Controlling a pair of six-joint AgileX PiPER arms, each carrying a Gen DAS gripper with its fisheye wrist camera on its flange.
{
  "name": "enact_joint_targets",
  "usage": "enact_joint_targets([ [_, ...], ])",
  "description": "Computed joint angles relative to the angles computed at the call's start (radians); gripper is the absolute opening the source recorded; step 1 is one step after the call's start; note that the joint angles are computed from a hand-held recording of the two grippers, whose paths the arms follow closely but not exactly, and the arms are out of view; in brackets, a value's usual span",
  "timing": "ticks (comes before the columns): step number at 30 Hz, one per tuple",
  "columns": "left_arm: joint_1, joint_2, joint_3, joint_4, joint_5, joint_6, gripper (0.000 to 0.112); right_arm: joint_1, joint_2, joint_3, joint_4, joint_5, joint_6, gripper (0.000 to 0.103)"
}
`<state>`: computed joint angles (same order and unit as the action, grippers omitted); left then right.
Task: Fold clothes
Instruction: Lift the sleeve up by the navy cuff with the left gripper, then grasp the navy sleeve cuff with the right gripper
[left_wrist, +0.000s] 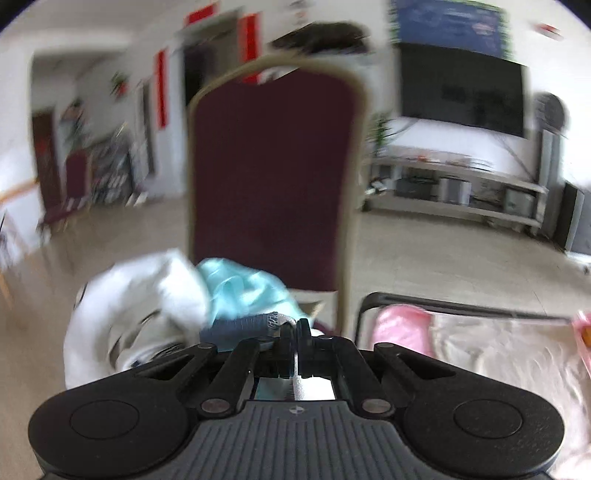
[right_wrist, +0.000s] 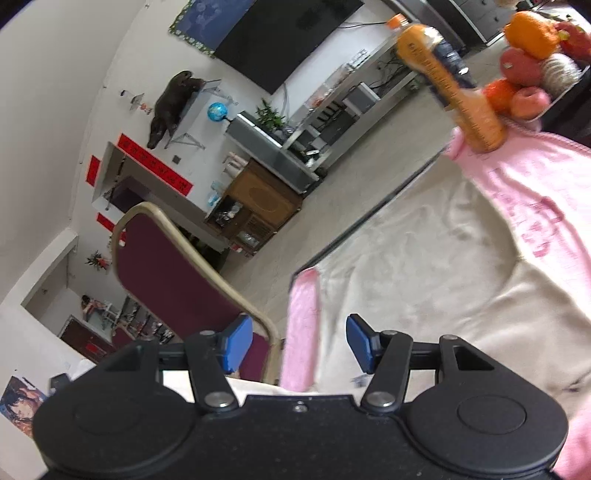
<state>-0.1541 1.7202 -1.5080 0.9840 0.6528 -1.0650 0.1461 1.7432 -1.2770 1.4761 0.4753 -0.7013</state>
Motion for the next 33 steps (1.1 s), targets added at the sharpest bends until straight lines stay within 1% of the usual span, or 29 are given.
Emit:
enact_joint_targets([
  [3, -0.141, -0.021, 0.056, 0.152, 0.043, -0.090, 0.000, -0.088, -0.018, 0.048, -0.029, 0.047, 0.003, 0.055],
  [5, -0.233, -0.019, 0.078, 0.225, 0.076, -0.131, 0.000, -0.150, -0.011, 0.067, -0.064, 0.081, 0.026, 0.056],
  [8, -0.352, 0.004, 0.087, 0.281, 0.106, -0.178, 0.000, -0.221, 0.023, 0.086, -0.092, 0.113, 0.023, 0.057],
  [10, -0.422, 0.030, 0.077, 0.300, 0.121, -0.197, 0.000, -0.247, 0.051, 0.100, -0.084, 0.098, 0.003, 0.057],
  [13, -0.509, 0.110, 0.023, 0.273, 0.129, -0.193, 0.000, -0.276, 0.100, 0.131, 0.006, 0.090, -0.084, 0.057],
  [14, -0.536, 0.139, -0.001, 0.249, 0.130, -0.178, 0.000, -0.282, 0.118, 0.128, 0.005, 0.091, -0.078, 0.057],
  [15, -0.557, 0.180, -0.038, 0.188, 0.121, -0.130, 0.000, -0.287, 0.136, 0.118, -0.011, 0.094, -0.052, 0.057],
  [16, -0.576, 0.224, -0.081, 0.120, 0.111, -0.075, 0.003, -0.293, 0.154, 0.104, -0.020, 0.110, -0.037, 0.057],
  [17, -0.587, 0.263, -0.117, 0.031, 0.102, 0.003, 0.011, -0.299, 0.167, 0.092, -0.013, 0.126, -0.046, 0.057],
  [19, -0.606, 0.350, -0.206, -0.162, 0.100, 0.179, 0.017, -0.296, 0.177, 0.077, -0.021, 0.119, -0.058, 0.058],
  [21, -0.612, 0.376, -0.224, -0.304, 0.096, 0.301, 0.018, -0.298, 0.187, 0.066, -0.044, 0.123, -0.037, 0.058],
  [23, -0.602, 0.340, -0.153, -0.347, 0.064, 0.345, 0.020, -0.311, 0.193, 0.063, -0.045, 0.142, -0.040, 0.059],
  [26, -0.555, 0.244, -0.030, -0.353, 0.024, 0.310, 0.028, -0.313, 0.195, 0.060, -0.054, 0.134, -0.040, 0.059],
  [28, -0.496, 0.178, 0.053, -0.320, 0.006, 0.260, 0.028, -0.301, 0.197, 0.051, -0.082, 0.128, -0.028, 0.059],
  [31, -0.424, 0.131, 0.125, -0.192, 0.058, 0.118, 0.027, -0.268, 0.204, 0.024, -0.168, 0.110, 0.007, 0.059],
  [33, -0.375, 0.109, 0.171, -0.137, 0.067, 0.033, 0.026, -0.235, 0.217, -0.009, -0.256, 0.099, 0.062, 0.059],
])
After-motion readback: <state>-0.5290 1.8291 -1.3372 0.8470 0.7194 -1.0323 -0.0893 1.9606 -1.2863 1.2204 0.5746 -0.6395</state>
